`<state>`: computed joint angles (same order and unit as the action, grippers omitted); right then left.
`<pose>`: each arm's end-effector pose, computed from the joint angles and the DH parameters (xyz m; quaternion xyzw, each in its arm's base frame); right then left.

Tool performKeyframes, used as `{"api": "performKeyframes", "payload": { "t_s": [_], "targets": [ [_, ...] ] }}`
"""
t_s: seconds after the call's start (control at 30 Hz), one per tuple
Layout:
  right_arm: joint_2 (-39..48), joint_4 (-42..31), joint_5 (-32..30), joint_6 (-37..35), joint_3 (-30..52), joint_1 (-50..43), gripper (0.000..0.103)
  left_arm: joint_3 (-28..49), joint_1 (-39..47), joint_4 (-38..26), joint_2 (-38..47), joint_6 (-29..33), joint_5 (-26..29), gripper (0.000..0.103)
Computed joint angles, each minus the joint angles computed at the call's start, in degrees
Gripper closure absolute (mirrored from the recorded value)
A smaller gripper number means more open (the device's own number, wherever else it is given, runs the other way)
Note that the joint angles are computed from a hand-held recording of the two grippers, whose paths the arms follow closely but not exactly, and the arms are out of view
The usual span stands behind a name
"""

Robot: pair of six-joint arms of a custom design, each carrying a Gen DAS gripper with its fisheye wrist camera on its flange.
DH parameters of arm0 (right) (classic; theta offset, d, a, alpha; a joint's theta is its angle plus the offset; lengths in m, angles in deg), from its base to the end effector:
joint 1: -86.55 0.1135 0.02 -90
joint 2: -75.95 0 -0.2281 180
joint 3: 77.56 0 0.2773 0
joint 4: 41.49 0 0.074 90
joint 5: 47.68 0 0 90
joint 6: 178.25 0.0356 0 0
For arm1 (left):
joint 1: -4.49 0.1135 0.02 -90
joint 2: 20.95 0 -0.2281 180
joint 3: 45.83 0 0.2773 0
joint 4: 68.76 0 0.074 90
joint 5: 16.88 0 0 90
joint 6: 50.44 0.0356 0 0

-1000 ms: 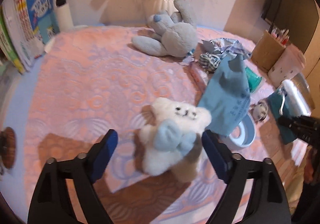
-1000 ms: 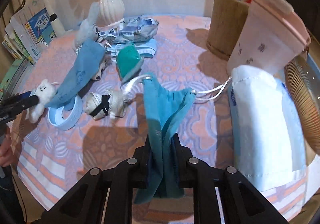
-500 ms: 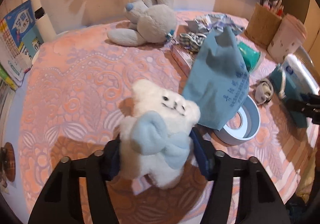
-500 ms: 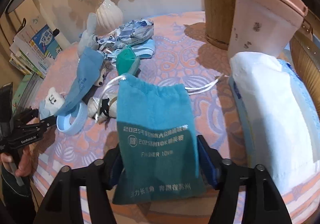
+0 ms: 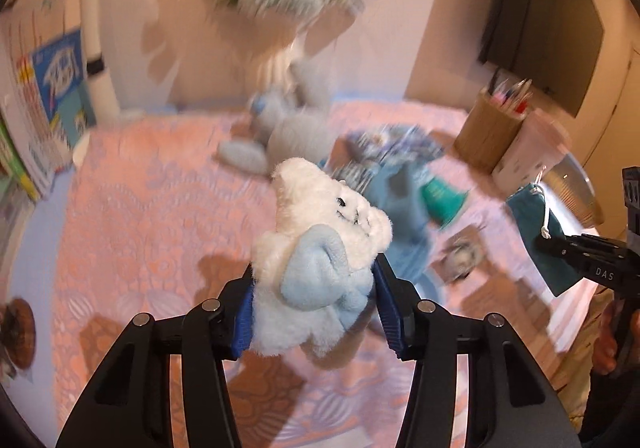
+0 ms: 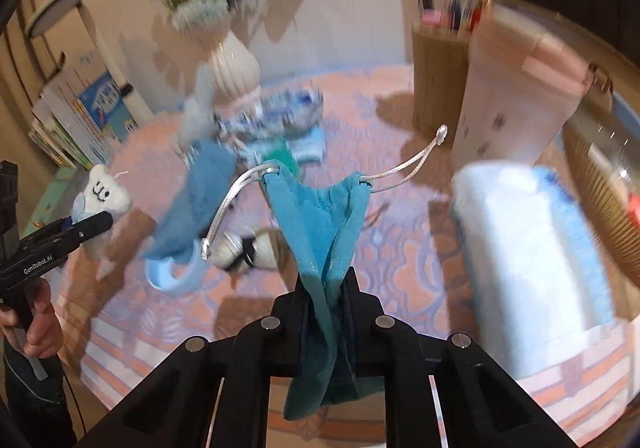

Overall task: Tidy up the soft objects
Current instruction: 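Carry the bear and teal bag to the woven basket and release them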

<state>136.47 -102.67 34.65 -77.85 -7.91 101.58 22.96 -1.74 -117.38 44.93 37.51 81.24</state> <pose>0.2390 0.0691 0.2699 -0.0598 0.9419 0.1331 0.3026 0.2778 -0.0354 0.2576 0.0604 0.9223 -0.0926 0.3703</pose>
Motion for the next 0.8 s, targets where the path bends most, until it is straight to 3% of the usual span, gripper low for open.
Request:
{"api": "performKeyframes", "payload": {
  "t_s": [0.13,0.37,0.63,0.8],
  "targets": [
    [-3.8,-2.2,-1.7,-1.8,2.3,-3.3,0.089,2.7,-4.0,1.8,-1.2,-2.7,-1.0,0.054],
    [-9.0,-6.4,-7.1,-7.7,7.4,-15.9,0.089,16.4,-16.1,2.6,5.8,-5.5,-5.4,0.054],
    [-5.2,-7.7,-18.0,-15.0,15.2,-40.3,0.089,40.9,-27.7,1.1,24.7,-8.0,-5.8,0.054],
    [3.3,-7.3,-24.3,-15.9,20.0,-52.1,0.089,62.3,-34.3,-4.1,42.7,-8.0,-6.4,0.054]
  ]
}}
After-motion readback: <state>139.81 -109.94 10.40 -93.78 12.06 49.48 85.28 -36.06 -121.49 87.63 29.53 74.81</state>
